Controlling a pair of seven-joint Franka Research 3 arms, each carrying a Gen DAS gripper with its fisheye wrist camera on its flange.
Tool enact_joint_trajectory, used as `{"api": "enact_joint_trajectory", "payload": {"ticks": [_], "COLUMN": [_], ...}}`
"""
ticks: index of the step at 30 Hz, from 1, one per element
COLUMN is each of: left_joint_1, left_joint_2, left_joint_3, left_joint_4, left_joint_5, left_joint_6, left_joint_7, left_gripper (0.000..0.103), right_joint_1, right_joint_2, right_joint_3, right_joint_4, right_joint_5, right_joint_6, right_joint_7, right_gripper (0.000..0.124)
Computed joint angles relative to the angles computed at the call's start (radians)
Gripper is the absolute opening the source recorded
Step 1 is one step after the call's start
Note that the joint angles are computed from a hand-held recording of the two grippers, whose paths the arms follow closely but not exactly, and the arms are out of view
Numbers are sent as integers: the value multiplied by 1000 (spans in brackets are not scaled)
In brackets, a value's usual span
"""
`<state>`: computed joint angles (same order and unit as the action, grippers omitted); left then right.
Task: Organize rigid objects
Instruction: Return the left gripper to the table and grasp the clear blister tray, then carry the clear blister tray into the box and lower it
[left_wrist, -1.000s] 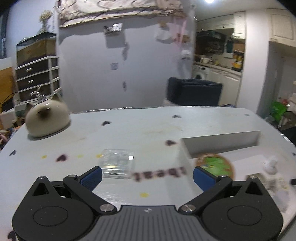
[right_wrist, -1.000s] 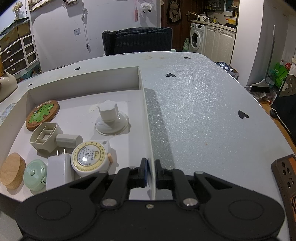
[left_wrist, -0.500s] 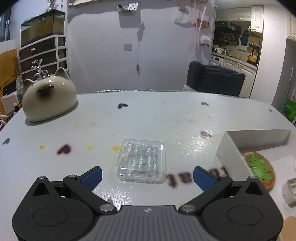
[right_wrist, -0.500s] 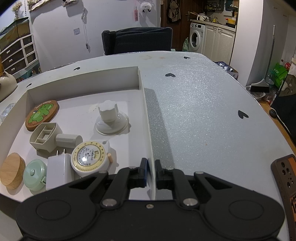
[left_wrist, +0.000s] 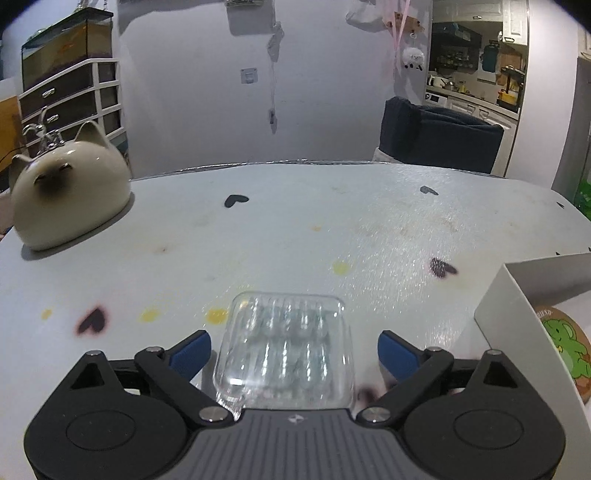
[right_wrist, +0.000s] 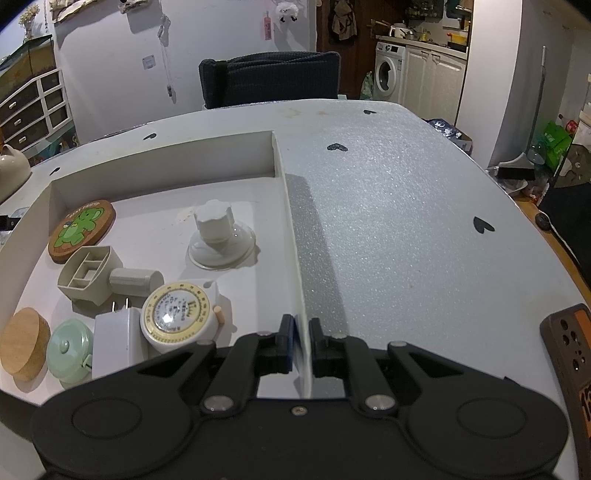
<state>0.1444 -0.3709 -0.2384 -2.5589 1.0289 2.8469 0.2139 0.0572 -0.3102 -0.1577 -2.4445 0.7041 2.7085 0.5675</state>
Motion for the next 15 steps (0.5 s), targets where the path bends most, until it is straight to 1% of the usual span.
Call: {"api": "enact_joint_trajectory", "payload": {"ticks": [1, 3, 6, 9, 15], "left_joint_1": [1, -3, -2, -5, 4], "left_joint_2": [6, 14, 14, 1, -43], "left_joint_3": [1, 8, 10, 17, -12], "left_joint_4": [6, 12, 13, -2, -39], "left_joint_5": [2, -1, 5, -8, -8], "left_joint_6": [3, 8, 11, 24, 23], "left_joint_7": [5, 21, 32, 49, 21], "left_gripper": [90, 82, 74, 74, 74], "right_joint_1": [0, -1, -1, 0, 2], "right_joint_2": [0, -1, -2, -3, -3], "right_joint_3": [1, 3, 4, 4, 2], "right_joint_4": [0, -3, -4, -5, -5], "right_joint_5": [-1, -3, -8, -10, -11], "right_joint_6": [1, 5, 7, 7, 8], "right_joint_7": [1, 5, 8, 9, 10], "right_gripper": [10, 10, 10, 10, 10]}}
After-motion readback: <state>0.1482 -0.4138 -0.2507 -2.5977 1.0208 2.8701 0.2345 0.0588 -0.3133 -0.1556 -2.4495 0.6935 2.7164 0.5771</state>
